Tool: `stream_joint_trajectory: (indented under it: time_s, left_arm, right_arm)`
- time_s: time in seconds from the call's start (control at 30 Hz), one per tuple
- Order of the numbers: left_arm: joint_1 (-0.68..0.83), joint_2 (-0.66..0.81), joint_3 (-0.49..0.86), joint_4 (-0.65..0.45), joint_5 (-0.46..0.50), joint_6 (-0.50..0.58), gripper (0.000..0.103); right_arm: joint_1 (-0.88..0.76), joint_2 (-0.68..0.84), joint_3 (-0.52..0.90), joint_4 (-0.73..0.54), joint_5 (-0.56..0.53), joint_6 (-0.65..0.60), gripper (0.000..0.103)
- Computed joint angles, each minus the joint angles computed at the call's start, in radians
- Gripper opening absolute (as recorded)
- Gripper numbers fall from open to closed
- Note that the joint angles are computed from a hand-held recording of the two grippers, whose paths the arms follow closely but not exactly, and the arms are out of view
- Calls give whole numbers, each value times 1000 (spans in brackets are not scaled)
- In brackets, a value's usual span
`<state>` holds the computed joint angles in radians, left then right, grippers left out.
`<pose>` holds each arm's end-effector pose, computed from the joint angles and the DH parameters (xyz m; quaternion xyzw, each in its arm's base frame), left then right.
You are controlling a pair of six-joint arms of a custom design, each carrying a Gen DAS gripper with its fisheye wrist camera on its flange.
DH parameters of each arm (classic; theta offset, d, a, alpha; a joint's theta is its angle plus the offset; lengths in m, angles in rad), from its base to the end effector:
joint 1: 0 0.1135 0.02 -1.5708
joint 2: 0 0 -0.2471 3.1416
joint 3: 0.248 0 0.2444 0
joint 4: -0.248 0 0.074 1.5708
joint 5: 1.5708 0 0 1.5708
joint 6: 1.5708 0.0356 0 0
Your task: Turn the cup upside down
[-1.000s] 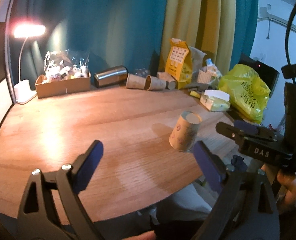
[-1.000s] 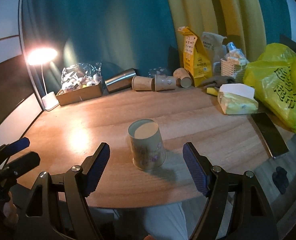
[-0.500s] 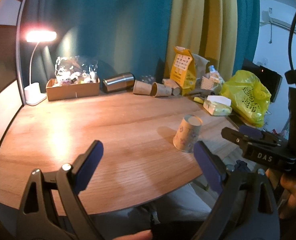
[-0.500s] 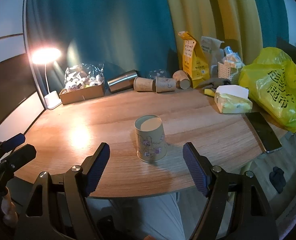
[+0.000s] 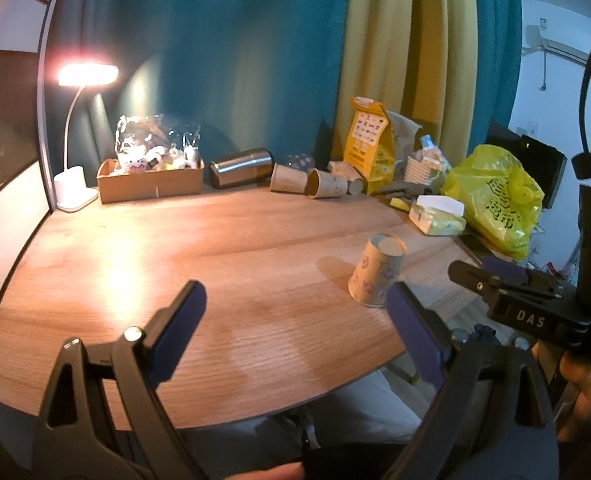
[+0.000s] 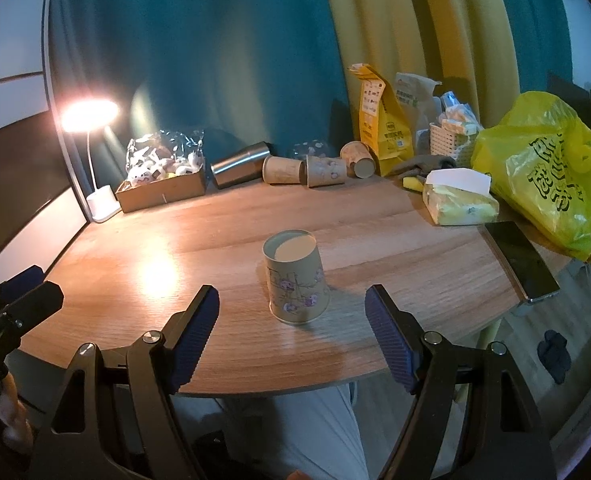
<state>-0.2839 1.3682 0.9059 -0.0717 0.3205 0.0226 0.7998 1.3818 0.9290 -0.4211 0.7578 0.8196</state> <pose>0.2866 -0.0953 0.2487 0.2090 0.8354 -0.2011 0.4669 0.2106 0.1816 0.2299 0.1349 0.8719 -0.0101 0.4705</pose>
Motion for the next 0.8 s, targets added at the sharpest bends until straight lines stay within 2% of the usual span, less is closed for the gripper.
stream_joint_trajectory:
  time_s: [0.8]
  left_arm:
    - [14,-7,0,-8,2,-18,93]
  right_arm:
    - [7,5,5,-7,-2,9,78]
